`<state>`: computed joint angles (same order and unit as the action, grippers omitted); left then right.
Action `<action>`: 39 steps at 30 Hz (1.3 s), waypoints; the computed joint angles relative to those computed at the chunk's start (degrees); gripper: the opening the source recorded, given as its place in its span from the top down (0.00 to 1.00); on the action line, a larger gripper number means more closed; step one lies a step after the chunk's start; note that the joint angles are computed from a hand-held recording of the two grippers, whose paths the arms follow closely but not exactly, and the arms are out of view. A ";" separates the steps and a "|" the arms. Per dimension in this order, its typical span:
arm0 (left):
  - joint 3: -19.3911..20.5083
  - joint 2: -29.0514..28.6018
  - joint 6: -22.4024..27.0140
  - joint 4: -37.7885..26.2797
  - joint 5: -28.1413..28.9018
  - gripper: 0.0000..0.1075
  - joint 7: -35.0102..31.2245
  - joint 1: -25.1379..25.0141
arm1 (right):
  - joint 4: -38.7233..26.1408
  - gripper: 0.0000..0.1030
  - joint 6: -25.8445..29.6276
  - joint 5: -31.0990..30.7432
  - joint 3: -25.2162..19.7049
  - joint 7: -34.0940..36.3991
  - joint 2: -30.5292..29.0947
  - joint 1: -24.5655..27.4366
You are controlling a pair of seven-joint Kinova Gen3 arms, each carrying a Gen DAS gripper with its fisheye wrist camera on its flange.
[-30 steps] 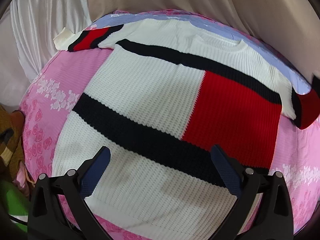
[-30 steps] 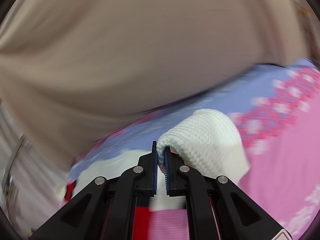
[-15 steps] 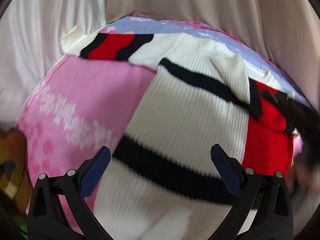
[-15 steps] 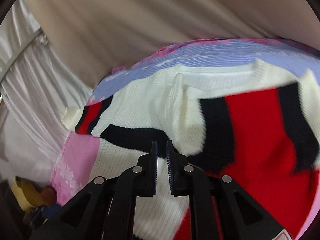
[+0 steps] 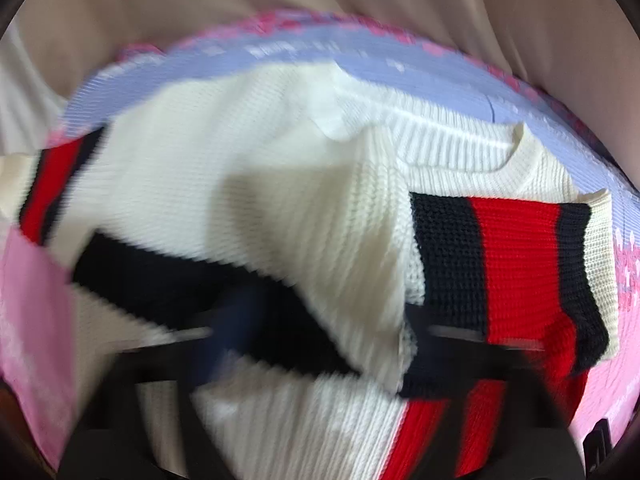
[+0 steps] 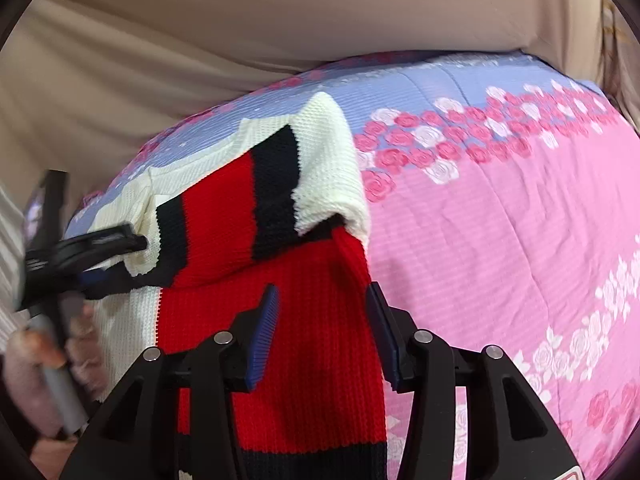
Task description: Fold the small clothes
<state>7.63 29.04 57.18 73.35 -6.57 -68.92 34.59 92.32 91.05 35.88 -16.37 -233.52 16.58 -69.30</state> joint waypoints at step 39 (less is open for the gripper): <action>-12.38 -8.84 -13.86 14.65 18.90 0.38 -8.05 -28.32 | -6.73 0.68 -1.52 -1.58 -1.97 0.26 4.70 -4.57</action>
<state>-4.76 20.20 43.32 88.00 12.33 -76.97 6.27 85.59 89.53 34.30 -18.34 -233.26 21.27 -73.88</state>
